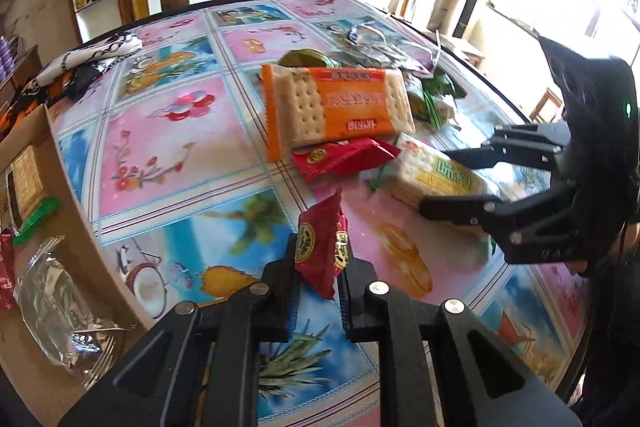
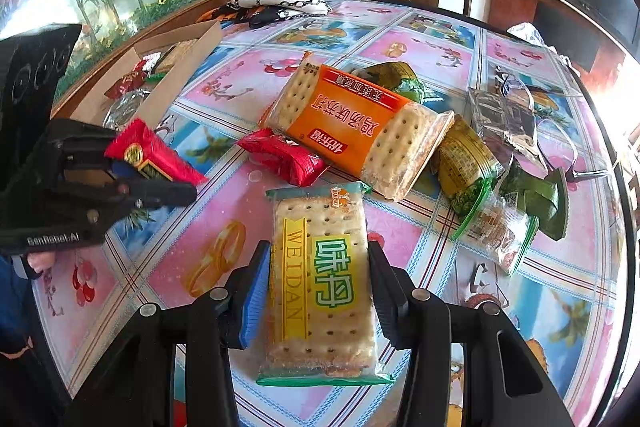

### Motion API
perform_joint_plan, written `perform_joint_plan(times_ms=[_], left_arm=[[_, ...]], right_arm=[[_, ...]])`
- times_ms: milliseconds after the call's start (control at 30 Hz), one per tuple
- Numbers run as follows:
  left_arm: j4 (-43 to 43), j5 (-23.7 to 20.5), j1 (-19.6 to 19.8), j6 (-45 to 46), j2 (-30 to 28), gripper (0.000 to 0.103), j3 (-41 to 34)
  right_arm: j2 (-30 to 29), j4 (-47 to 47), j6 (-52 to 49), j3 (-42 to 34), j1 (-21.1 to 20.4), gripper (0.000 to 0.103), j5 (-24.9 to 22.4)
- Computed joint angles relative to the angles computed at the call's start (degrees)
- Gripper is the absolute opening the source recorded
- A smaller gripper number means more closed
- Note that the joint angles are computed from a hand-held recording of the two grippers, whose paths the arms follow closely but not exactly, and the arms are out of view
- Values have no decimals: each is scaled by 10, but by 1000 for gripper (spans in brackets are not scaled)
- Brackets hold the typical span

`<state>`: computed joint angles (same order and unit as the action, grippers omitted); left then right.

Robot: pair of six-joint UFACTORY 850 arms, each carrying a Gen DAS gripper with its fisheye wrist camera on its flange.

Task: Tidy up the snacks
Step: 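Grasp the small red wrapped packet with the left tool while the right tool grasps the WEIDAN cracker pack, then carry the red packet and WEIDAN cracker pack over the box with both tools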

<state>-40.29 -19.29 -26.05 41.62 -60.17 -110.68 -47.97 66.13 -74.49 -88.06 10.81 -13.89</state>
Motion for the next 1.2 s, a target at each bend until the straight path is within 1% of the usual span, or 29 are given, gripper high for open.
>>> perform_joint_plan(times_ms=[133,233,300,433,500,567,733,867,933,1000,1200], left_arm=[[-48,2,5,34,8,15,11],[-75,2,8,50,12,15,15],[-104,4,10,73,17,15,21],[-132,5,14,92,20,15,26],[-155,2,16,109,23,15,30],[-178,1,18,129,27,15,35],[-226,-2,22,168,35,15,45],[-266,0,26,202,45,15,58],[-279,1,29,213,49,15,63],[-297,1,33,224,52,15,65],[-362,11,51,269,64,15,80]], right_arm=[[1,7,-11,3,2,49,9],[3,30,-34,4,2,49,-1],[6,67,-72,8,0,49,-11],[13,167,-156,16,-9,49,-53],[15,203,-183,19,-12,49,-72],[17,236,-204,21,-15,49,-95],[17,297,-233,23,-18,49,-134],[14,338,-234,18,-14,50,-134],[14,363,-242,18,-10,50,-124],[11,381,-237,15,-7,50,-128],[11,468,-265,15,6,50,-132]])
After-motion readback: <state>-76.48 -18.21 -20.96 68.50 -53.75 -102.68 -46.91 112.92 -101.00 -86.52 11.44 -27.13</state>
